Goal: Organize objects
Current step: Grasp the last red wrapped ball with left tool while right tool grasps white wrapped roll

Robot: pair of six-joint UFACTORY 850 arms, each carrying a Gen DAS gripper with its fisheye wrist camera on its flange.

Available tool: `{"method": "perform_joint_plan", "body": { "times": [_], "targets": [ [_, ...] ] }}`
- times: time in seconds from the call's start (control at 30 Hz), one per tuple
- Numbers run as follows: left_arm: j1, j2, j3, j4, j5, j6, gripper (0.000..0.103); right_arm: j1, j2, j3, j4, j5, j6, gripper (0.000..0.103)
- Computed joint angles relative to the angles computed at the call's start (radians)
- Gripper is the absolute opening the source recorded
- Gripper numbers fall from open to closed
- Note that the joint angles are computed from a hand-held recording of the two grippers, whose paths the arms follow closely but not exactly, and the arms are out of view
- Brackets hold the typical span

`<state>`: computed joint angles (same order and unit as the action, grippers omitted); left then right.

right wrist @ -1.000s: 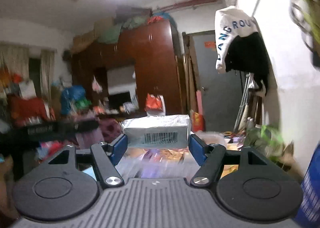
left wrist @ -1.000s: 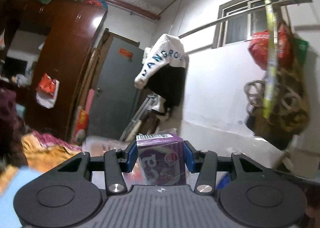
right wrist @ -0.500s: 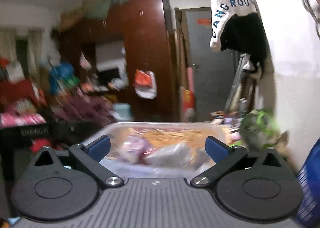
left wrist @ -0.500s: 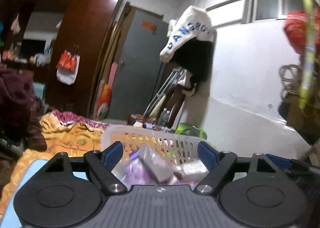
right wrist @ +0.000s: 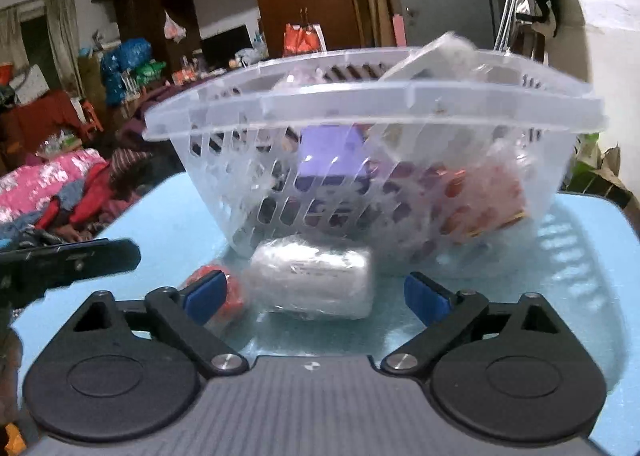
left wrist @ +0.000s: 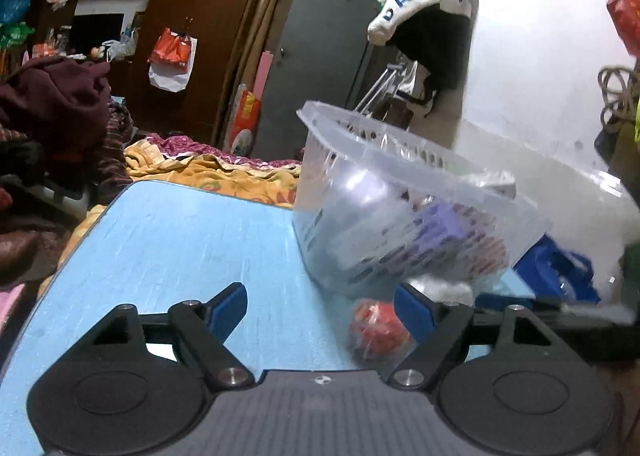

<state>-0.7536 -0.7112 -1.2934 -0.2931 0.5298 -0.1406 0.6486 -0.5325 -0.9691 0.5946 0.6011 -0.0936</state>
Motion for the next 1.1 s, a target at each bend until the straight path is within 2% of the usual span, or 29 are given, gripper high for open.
{"method": "perform_joint_plan", "body": {
  "times": [0.03,0.1,0.23,0.37,0.43,0.5,0.57,0.63,0.67,0.73,0.9,1.0,1.1],
  "targets": [
    [-0.005,-0.002,0.001,-0.001,-0.004,0.013,0.084,-0.004,-0.002,-0.003,-0.025,-0.018,0.026,0.076],
    [-0.012,-0.011,-0.002,0.027,-0.003,0.003,0.084,0.000,0.019,0.038,-0.062,0.023,0.089,0.076],
    [-0.033,-0.035,-0.028,0.047,-0.020,0.034,0.084,0.013,0.085,0.154,-0.044,0.133,0.104,0.076],
    [-0.056,-0.078,-0.100,-0.015,-0.078,0.143,0.084,-0.018,0.129,0.240,-0.087,0.188,0.197,0.076],
    [-0.069,-0.106,-0.147,-0.111,-0.112,0.240,0.083,-0.045,0.142,0.272,-0.163,0.205,0.292,0.076],
    [-0.077,-0.122,-0.181,-0.240,-0.129,0.353,0.070,-0.064,0.145,0.292,-0.244,0.221,0.381,0.076],
    [-0.080,-0.131,-0.203,-0.332,-0.149,0.450,0.063,-0.062,0.135,0.287,-0.240,0.234,0.381,0.076],
    [-0.082,-0.139,-0.221,-0.408,-0.169,0.537,0.051,-0.054,0.124,0.279,-0.225,0.243,0.373,0.076],
    [-0.081,-0.140,-0.221,-0.406,-0.168,0.538,0.050,-0.056,0.121,0.281,-0.238,0.254,0.387,0.076],
    [-0.078,-0.125,-0.189,-0.309,-0.124,0.416,0.050,-0.058,0.120,0.287,-0.253,0.269,0.407,0.076],
    [-0.066,-0.084,-0.074,-0.004,0.075,0.062,0.050,-0.079,0.120,0.324,-0.331,0.350,0.507,0.076],
    [-0.058,-0.076,-0.032,0.089,0.175,-0.050,0.050,-0.074,0.116,0.348,-0.323,0.421,0.525,0.076],
    [-0.053,-0.070,-0.002,0.113,0.255,-0.092,0.050,-0.060,0.112,0.365,-0.286,0.480,0.522,0.076]
  ]
}}
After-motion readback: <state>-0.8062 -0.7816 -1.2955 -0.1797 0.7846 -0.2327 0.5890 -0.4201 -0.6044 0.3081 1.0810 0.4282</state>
